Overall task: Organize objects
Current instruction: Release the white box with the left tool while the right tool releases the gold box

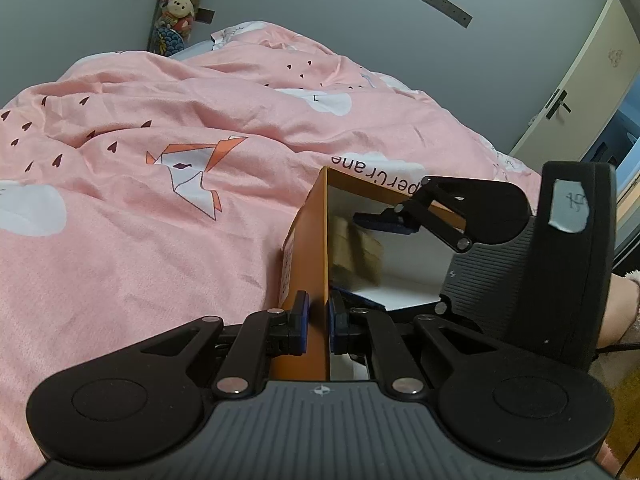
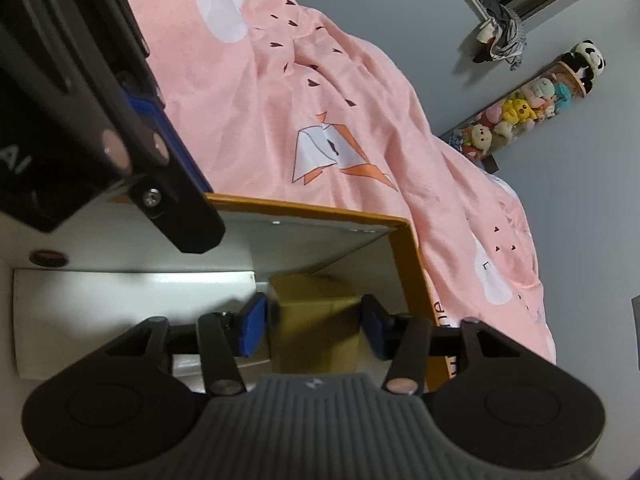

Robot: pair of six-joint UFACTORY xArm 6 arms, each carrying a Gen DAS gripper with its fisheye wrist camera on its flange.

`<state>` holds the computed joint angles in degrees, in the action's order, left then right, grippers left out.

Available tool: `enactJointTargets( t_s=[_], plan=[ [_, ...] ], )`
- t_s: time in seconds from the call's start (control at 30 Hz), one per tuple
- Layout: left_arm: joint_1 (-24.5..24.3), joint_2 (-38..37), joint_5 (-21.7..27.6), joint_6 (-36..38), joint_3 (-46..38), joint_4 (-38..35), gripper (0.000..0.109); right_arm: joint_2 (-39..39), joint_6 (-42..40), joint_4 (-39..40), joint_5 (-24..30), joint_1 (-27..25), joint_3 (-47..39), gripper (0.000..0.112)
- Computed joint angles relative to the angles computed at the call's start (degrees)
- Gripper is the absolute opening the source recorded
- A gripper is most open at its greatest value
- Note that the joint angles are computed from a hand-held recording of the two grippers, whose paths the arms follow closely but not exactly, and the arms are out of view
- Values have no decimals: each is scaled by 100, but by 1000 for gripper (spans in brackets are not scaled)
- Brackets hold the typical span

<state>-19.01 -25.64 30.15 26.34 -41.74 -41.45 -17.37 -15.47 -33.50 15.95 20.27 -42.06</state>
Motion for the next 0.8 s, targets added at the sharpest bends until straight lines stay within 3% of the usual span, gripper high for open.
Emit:
enactJointTargets(
  t_s=[0.23, 0.3, 0.4, 0.5, 0.7, 0.8],
  plan=[
    [-28, -10, -44, -55, 23, 85, 10, -153, 210, 344, 441, -8, 26, 56],
    [-35, -5, -51, -66, 22, 109, 10, -174, 316, 402, 586, -31, 25, 41],
    [-37, -21, -71, -67, 43, 129, 10, -192, 439, 454, 732, -71, 37, 27],
    [-51, -35, -98, -90, 63, 162, 10, -91, 886, -67, 696, -104, 17, 14],
    [-72, -46, -135, -151, 81, 260, 10, 15, 1444, -746, 658, -27, -14, 6],
    [-94, -65, -161, -183, 95, 325, 10, -14, 1394, -693, 658, -39, 16, 6]
  ],
)
